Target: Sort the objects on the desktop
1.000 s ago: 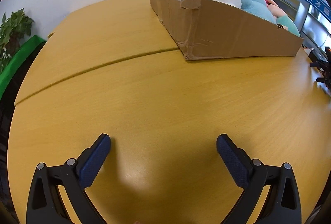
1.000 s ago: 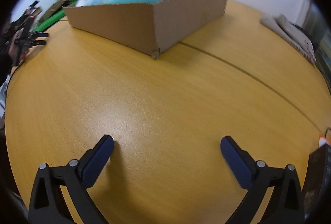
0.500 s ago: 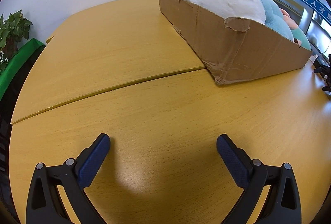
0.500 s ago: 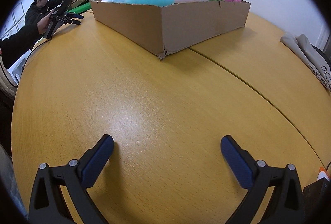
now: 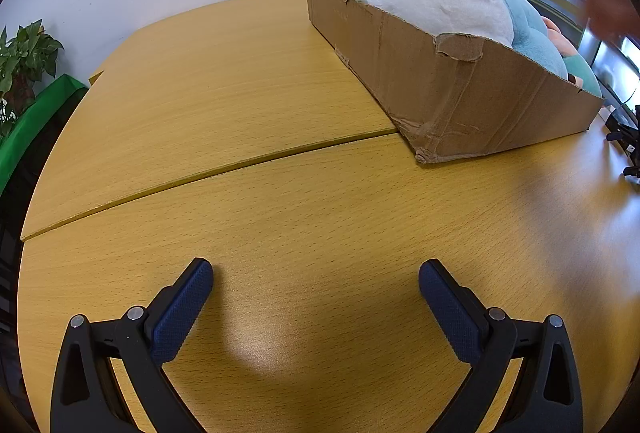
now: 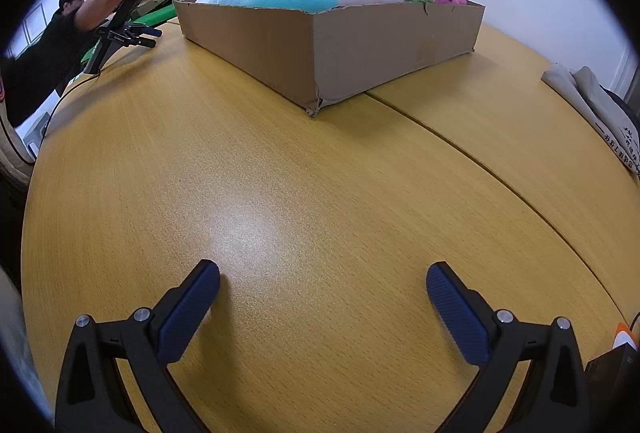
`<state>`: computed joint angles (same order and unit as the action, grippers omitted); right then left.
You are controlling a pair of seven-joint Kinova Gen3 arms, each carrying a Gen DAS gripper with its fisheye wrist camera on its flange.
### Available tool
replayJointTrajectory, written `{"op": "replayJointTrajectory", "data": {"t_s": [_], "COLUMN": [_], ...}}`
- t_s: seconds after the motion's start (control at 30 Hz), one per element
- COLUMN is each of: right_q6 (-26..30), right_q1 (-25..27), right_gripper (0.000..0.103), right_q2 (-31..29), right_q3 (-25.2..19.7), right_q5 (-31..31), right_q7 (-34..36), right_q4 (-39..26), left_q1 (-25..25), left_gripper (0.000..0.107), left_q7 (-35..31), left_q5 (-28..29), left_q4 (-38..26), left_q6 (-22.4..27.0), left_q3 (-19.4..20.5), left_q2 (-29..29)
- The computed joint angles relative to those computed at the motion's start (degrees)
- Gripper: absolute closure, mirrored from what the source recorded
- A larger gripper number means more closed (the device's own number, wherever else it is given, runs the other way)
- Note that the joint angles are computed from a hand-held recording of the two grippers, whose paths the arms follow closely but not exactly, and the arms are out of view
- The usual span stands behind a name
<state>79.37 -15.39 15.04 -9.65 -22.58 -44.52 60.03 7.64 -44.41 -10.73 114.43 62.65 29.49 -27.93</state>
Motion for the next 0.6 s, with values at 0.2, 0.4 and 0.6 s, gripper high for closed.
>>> {"op": "replayJointTrajectory", "data": {"t_s": [0.2,0.4,0.6], "right_q6": [-0.41,-0.67,-0.87], "right_q1": [-0.14,-0.21,-0.21], "right_gripper": [0.000,0.000,0.000], "right_q2": [0.22,0.30,0.20], "right_q3": [-0.03,-0.07,-0.08], "right_q5": [0.12,0.24,0.27], "right_q7": [0.00,0.03,0.09], "right_q4": [0.09,0.18,0.39], "left_q1": [0.37,0.39,-0.69], "left_gripper": [0.004,0.004,0.004], "left_q7": [-0.41,-2.00,-6.86], "left_q5": [0.75,2.08,1.03], "left_q4": [2.99,6.02,4.54], "left_q6": [-1.51,-2.65,-5.15], "left_q3": [-0.59,-1.66,-6.35], "left_q2": [-1.78,-4.27,-0.57]}}
